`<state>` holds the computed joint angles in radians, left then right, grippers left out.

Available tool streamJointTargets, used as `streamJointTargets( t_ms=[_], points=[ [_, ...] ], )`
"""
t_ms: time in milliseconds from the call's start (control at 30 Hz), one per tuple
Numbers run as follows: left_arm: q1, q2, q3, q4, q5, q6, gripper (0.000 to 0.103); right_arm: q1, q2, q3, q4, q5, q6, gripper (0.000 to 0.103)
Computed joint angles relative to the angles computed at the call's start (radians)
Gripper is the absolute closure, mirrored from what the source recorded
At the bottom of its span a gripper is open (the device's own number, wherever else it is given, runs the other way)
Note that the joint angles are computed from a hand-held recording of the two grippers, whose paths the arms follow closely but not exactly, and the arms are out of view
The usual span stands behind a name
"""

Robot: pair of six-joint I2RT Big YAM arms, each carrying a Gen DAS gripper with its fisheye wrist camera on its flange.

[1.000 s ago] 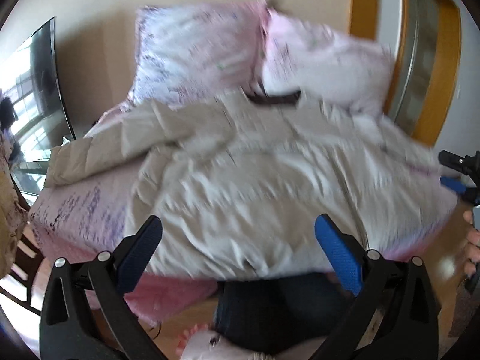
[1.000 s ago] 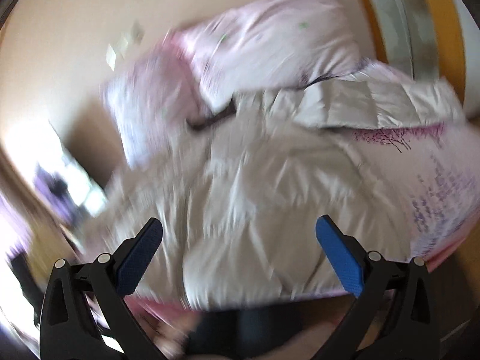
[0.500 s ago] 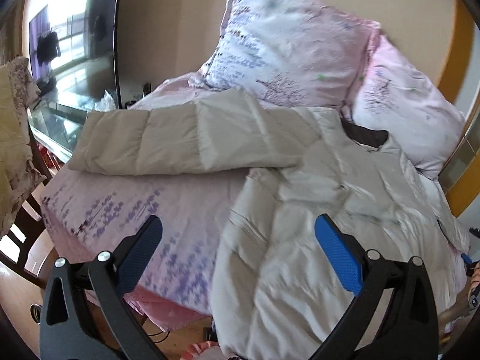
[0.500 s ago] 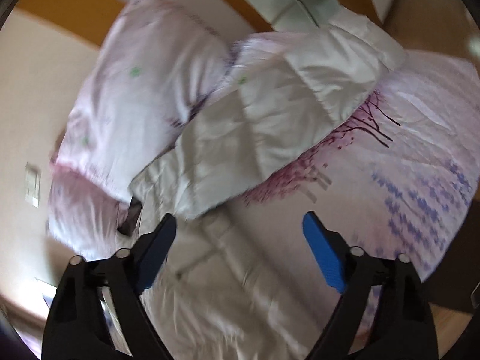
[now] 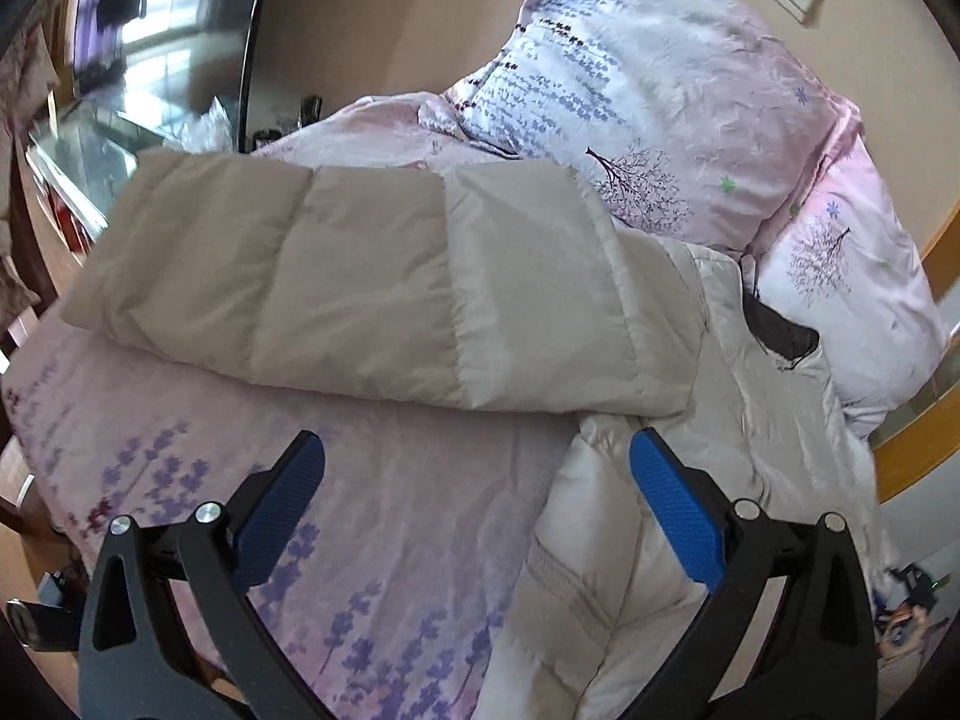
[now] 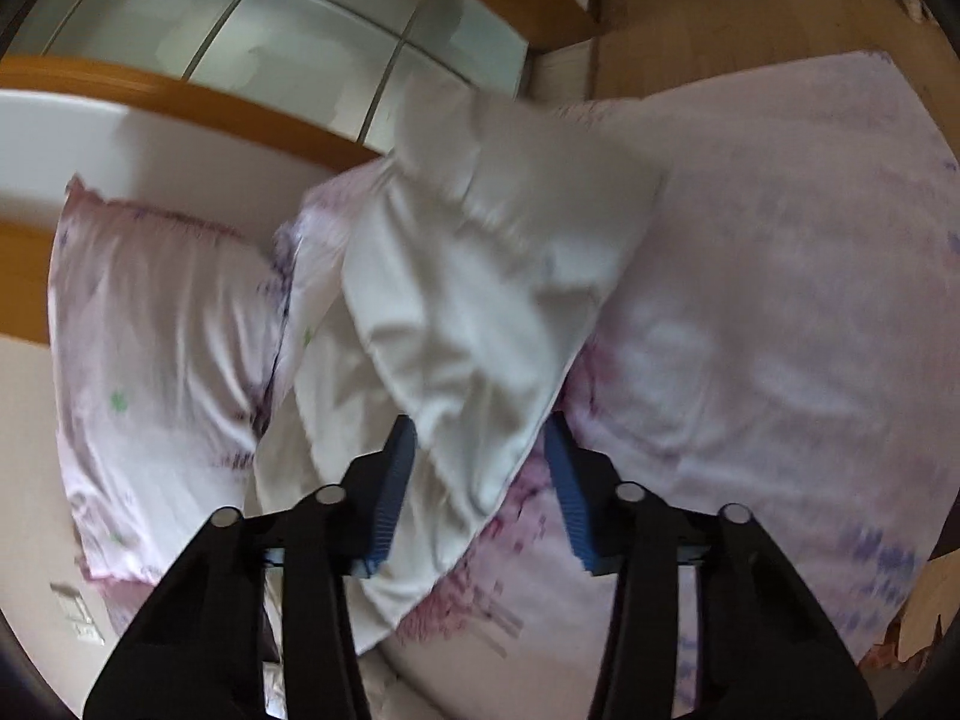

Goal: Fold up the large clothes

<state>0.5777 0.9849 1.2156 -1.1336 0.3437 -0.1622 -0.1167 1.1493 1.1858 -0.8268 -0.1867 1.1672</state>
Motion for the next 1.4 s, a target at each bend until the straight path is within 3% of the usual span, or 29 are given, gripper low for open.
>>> streamJointTargets(
  t_ms=[200, 367, 600, 867, 1067, 1400],
  points=[
    [-0.029, 0.024, 0.008, 0.029, -0.019, 0.009, 0.002, 0.006, 0.025, 0.030, -0.045, 0.088, -0.050, 0.070],
    [-0.092, 0.036, 0.023, 0.044, -0.105, 0.054, 0.002, 0.061, 0.067, 0.093, -0.094, 0.225, -0.143, 0.095],
    [-0.103, 0.053, 0.034, 0.044, -0.092, 0.061, 0.002, 0.179, 0.098, 0.224, -0.114, 0.438, -0.317, 0.098],
    [-0.097, 0.032, 0.014, 0.070, -0.087, 0.068, 0.002, 0.363, 0.173, 0.426, -0.090, 0.575, -0.543, 0.098],
    [-0.121, 0.025, 0.035, 0.077, -0.135, 0.096, 0.002, 0.520, 0.300, 0.610, -0.096, 0.605, -0.703, 0.098],
    [-0.176, 0.012, 0.052, 0.087, -0.177, 0.105, 0.002, 0.718, 0.583, 0.931, -0.195, 0.474, -0.849, 0.099]
  ],
)
